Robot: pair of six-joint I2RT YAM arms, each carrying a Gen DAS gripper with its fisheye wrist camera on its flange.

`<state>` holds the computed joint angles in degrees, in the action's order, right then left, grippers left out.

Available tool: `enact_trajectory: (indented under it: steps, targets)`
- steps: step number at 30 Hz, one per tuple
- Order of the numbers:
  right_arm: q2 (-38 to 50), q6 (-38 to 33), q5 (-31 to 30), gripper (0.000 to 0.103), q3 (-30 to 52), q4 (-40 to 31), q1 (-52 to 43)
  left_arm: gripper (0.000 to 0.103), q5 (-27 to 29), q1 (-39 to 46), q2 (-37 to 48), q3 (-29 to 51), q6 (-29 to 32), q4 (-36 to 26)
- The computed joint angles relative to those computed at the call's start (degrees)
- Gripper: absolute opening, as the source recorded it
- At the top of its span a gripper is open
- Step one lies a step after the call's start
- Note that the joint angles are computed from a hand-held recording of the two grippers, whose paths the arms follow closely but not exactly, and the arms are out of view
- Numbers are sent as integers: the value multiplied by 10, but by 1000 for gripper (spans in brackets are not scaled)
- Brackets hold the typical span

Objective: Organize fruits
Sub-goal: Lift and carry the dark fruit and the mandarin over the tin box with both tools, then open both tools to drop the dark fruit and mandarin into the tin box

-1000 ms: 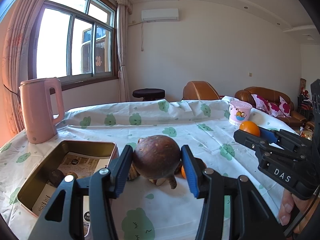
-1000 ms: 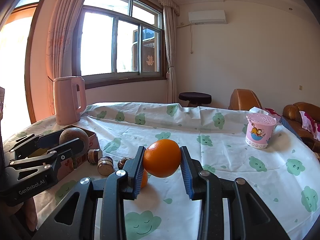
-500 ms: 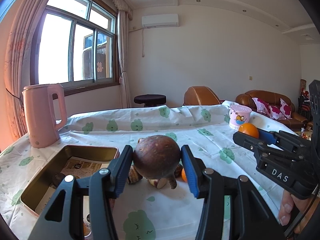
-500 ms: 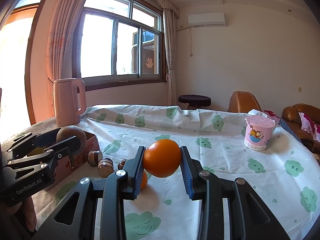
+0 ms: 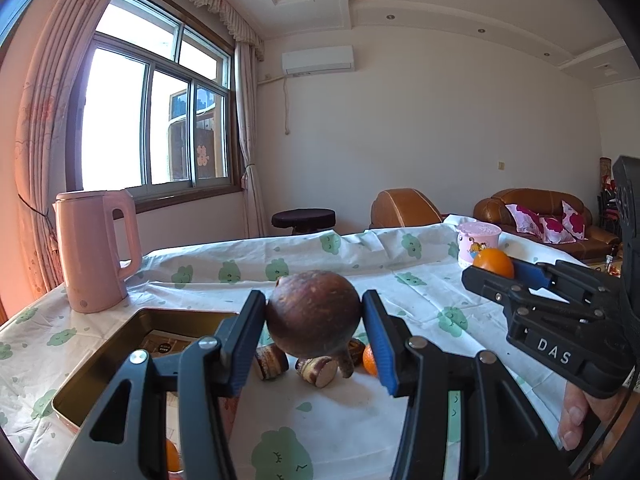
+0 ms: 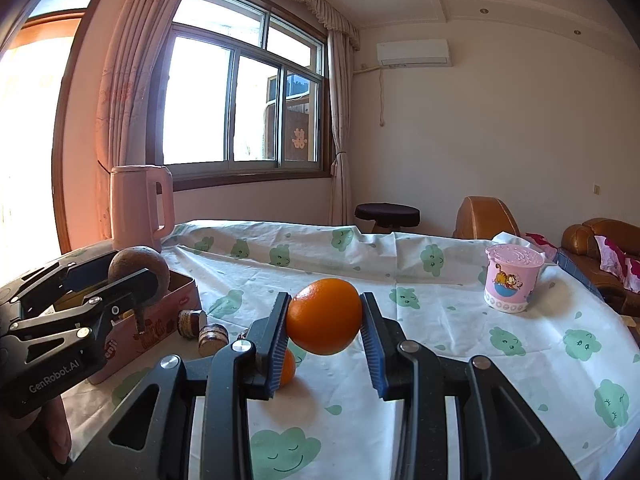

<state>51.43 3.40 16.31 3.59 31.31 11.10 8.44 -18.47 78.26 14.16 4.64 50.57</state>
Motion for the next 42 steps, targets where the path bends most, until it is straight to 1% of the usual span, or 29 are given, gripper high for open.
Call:
enact_trajectory:
  steps: [9, 16, 25, 33, 42]
  targets:
    - [16, 1, 13, 36, 8, -1, 13, 52, 15, 15, -2, 2, 0, -8]
    - [68, 1, 45, 36, 27, 20, 54, 51, 29, 54, -9, 4, 5, -24]
    - [150, 4, 76, 36, 66, 45, 113, 51, 68, 123, -4, 21, 11, -49]
    - [211, 0, 90, 36, 111, 51, 151, 51, 99, 181, 2, 56, 30, -101]
    - [266, -5, 85, 36, 178, 29, 181, 51, 118, 239, 41, 103, 54, -138]
